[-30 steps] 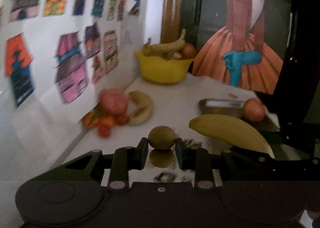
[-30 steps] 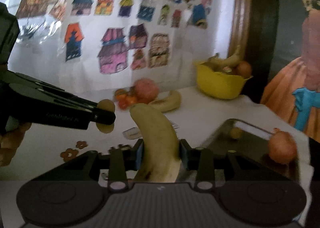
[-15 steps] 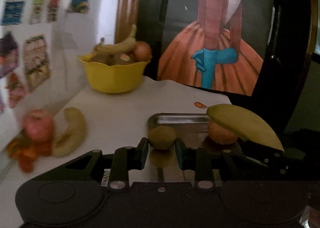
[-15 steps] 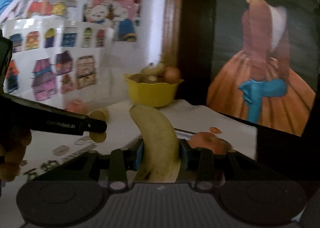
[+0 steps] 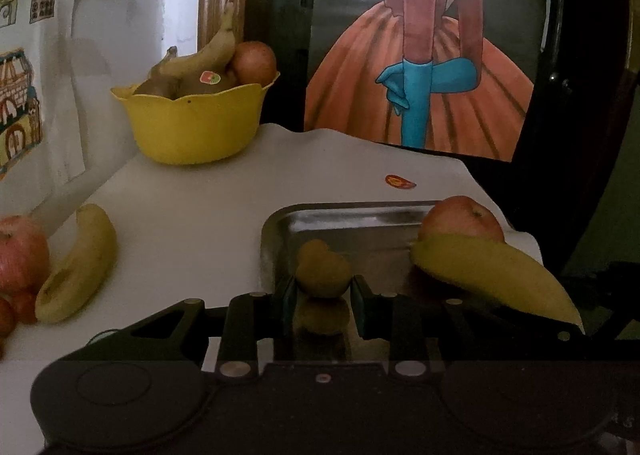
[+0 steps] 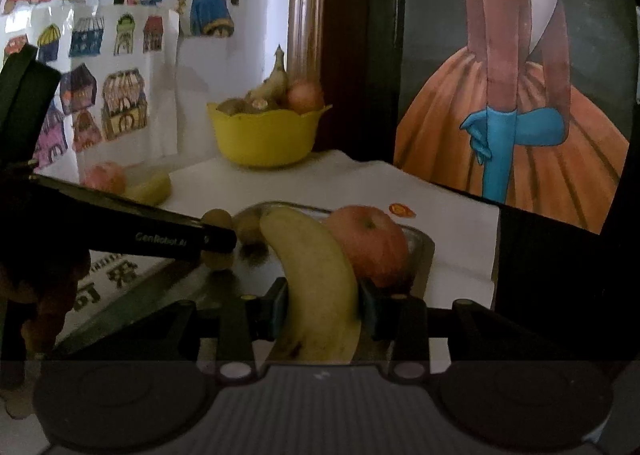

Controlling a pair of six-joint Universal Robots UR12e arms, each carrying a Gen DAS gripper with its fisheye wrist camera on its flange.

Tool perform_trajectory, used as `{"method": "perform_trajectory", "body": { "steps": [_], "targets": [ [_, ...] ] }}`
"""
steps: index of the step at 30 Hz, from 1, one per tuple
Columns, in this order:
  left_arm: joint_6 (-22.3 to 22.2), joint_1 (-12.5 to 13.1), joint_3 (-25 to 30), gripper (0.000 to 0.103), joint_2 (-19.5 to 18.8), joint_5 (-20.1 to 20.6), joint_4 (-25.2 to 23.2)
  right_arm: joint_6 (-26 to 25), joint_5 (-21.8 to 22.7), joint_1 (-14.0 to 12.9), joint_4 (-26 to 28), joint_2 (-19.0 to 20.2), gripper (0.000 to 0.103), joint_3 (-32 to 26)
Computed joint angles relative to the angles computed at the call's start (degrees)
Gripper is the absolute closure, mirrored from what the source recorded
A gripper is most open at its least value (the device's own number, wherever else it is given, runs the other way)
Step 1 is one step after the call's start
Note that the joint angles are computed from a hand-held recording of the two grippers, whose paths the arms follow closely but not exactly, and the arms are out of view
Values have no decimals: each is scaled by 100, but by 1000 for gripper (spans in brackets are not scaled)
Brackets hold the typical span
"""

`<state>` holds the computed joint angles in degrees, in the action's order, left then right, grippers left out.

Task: Organize fruits
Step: 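Lower the kiwi into the tray and open the left gripper while the right gripper releases the banana there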

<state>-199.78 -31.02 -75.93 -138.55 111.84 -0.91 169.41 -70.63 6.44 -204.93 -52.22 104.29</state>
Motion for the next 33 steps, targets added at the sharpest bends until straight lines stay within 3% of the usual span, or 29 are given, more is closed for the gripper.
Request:
{"method": "perform_trajectory", "body": {
  "steps": [8,18,24,30,33],
  "targets": [
    [5,-65,-15,72,20,296,-130,-299,63,-25,394,2,61,-79],
    [102,-129,64,72,-22,470,-194,-1024,-127,46,992,-42,61,-205],
    [198,-142,102,72,-80,566,-132,-1034,-57,25,1012,-30,60,-224],
    [24,-104,41,72,-28,337,-210,-1006,-72,28,933,-19,58,-207],
    [37,-106,-11,63,-13,346,-109,-965,-47,18,863,-21,56,-172]
  ]
}}
